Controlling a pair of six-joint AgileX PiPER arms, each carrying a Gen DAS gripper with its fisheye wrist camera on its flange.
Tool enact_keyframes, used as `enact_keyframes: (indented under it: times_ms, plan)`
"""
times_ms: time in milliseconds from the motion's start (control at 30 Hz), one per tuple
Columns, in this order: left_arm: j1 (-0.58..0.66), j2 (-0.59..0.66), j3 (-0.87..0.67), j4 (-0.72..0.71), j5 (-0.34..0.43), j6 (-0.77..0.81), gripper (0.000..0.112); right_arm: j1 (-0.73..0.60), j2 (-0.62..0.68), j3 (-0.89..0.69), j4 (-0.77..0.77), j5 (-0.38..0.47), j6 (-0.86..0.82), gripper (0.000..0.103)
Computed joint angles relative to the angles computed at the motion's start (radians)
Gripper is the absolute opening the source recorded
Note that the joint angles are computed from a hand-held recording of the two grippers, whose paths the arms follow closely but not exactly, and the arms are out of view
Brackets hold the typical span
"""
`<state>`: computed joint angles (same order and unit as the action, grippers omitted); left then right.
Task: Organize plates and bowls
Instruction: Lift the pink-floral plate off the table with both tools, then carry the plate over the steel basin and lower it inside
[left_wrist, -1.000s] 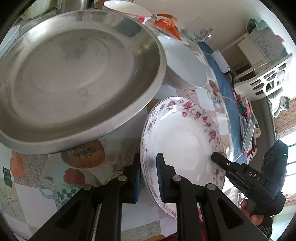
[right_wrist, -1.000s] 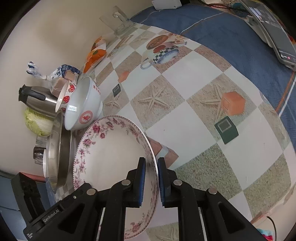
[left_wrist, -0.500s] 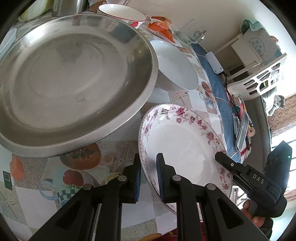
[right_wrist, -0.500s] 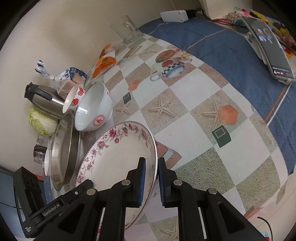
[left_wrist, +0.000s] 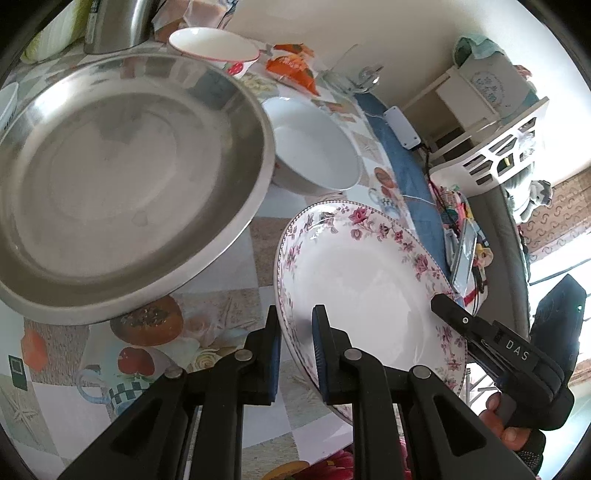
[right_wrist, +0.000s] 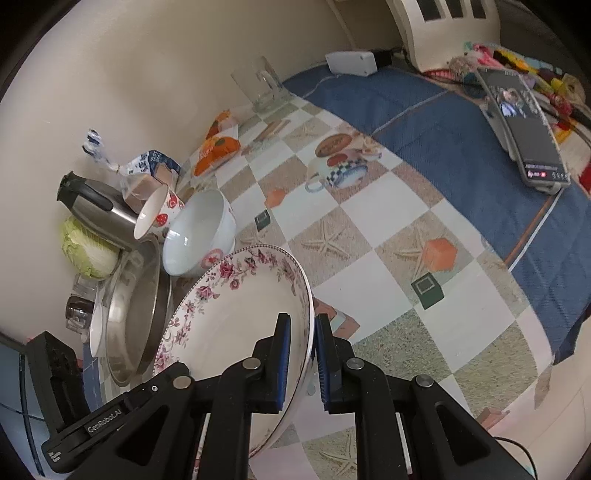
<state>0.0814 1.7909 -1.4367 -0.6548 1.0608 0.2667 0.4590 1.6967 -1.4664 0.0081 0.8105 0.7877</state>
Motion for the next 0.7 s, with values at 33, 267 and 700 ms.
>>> enact_keyframes:
  times_ms: [33,267,700]
  plan:
    - [-0.001,-0.004,0.0,-0.003,-0.001,0.004,0.017,0.004,-0.007,0.001,-0.016,-0.001,0.012,0.014]
    - [0.011,-0.026,-0.002,-0.027,-0.016,0.036,0.017,0.024,-0.04,0.013,-0.081,-0.033,0.059,0.014]
    - [0.066,-0.065,-0.013,-0.003,-0.094,0.075,0.017,0.09,0.011,-0.097,-0.13,-0.039,0.072,0.014]
